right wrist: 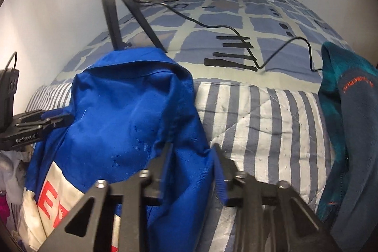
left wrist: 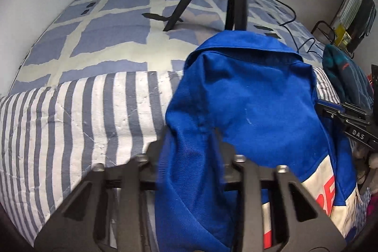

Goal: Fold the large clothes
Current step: 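Grasp the blue collar end of the jacket with both tools, then lift the blue collar end and fold it over onto the hem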

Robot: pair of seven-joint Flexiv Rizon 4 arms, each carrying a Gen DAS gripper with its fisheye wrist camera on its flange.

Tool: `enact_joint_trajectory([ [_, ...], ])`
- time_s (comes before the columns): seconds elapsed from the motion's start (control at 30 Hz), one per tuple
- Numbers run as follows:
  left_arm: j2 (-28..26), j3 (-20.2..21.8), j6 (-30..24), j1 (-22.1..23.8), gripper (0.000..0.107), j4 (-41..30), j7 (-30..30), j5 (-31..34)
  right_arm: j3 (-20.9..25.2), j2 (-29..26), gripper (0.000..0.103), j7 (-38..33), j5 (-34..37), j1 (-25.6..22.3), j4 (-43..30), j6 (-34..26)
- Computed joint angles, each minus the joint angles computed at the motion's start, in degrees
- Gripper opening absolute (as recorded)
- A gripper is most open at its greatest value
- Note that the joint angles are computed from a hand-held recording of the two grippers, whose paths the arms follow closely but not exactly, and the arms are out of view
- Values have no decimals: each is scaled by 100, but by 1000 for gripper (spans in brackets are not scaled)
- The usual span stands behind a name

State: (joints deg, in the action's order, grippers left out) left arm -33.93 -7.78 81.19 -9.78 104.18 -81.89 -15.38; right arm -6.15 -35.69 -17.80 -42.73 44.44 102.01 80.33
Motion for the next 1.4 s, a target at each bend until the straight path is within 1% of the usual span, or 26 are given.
enact_joint_trajectory([
  [0.03, 3, 50, 20, -57, 12, -6, -7, 52, 30, -9, 11, -44, 7, -7, -28, -39],
  [0.1, 10, 457, 20, -410, 5, -91, -247, 287, -49, 12, 6, -47, -103, 87, -39, -105],
  [0.13, 20, 719, 11, -631, 4, -145, -404, 461, -119, 40, 5, -27, -218, 176, -46, -218],
  [0.17, 13, 864, 32, -744, 3, -203, -508, 590, -150, 64, 4, 4, -323, 223, -55, -300],
  [0.23, 82, 929, 141, -794, 3, -159, -661, 716, -306, 176, 4, 238, -692, 355, -5, -361],
  [0.3, 249, 555, 353, -491, 2, 52, -657, 554, -478, 339, 3, 644, -1160, 431, 112, -252],
  [0.33, 333, 266, 476, -263, 2, 185, -578, 424, -458, 379, 3, 736, -1280, 387, 116, -251],
  [0.37, 419, 88, 569, -124, 2, 288, -526, 336, -476, 480, 3, 894, -1459, 382, 170, -240],
  [0.43, 560, -49, 702, -30, 2, 439, -470, 262, -435, 630, 3, 1100, -1740, 325, 238, -234],
  [0.5, 764, -309, 785, 149, 2, 660, -340, 142, -389, 788, 3, 1329, -2037, 295, 306, -266],
  [0.53, 850, -327, 776, 173, 2, 716, -406, 203, -356, 864, 3, 1445, -2178, 270, 334, -252],
  [0.6, 1093, -654, 895, 393, 2, 1003, -153, -39, -230, 1011, 3, 1591, -2380, 223, 372, -301],
  [0.63, 1232, -653, 909, 386, 2, 1116, -147, -84, -153, 1080, 3, 1614, -2448, 197, 393, -382],
  [0.73, 1582, -1040, 985, 645, 2, 1464, 63, -402, 65, 1327, 3, 1821, -2696, 89, 524, -472],
  [0.83, 2066, -1044, 1052, 554, 2, 1837, 203, -567, 279, 1668, 2, 2149, -3017, -31, 765, -540],
  [0.87, 2183, -1164, 1106, 630, 2, 1966, 274, -672, 367, 1812, 2, 2256, -3128, -71, 870, -563],
  [0.93, 2524, -1683, 1224, 898, 2, 2341, 709, -1391, 551, 2049, 2, 2439, -3291, -165, 1053, -613],
  [0.97, 2752, -1976, 1342, 989, 2, 2585, 1068, -1992, 663, 2166, 2, 2524, -3350, -199, 1151, -648],
  [1.0, 2900, -2082, 1364, 1013, 2, 2710, 1189, -2219, 770, 2259, 2, 2569, -3380, -238, 1232, -707],
  [1.07, 3208, -2145, 1455, 786, 2, 2949, 1697, -3062, 1015, 2510, 2, 2740, -3501, -290, 1451, -842],
  [1.1, 3392, -2065, 1469, 561, 2, 3069, 1933, -3446, 1122, 2586, 2, 2808, -3541, -331, 1521, -876],
  [1.17, 3671, -1928, 1478, 368, 2, 3279, 1842, -3425, 1387, 2820, 2, 2975, -3615, -375, 1732, -1053],
  [1.23, 3948, -1692, 1503, -64, 2, 3501, 1877, -3703, 1641, 2999, 2, 3127, -3632, -435, 1911, -1221],
  [1.27, 4128, -1645, 1452, -124, 2, 3655, 1719, -3595, 1774, 3089, 2, 3215, -3626, -466, 2000, -1284],
  [1.3, 4292, -1706, 1391, -27, 2, 3789, 1461, -3340, 1895, 3161, 2, 3307, -3629, -503, 2067, -1324],
  [1.4, 4748, -1681, 1277, -174, 2, 4190, 1076, -3143, 2331, 3413, 2, 3399, -3468, -549, 2306, -1550],
])
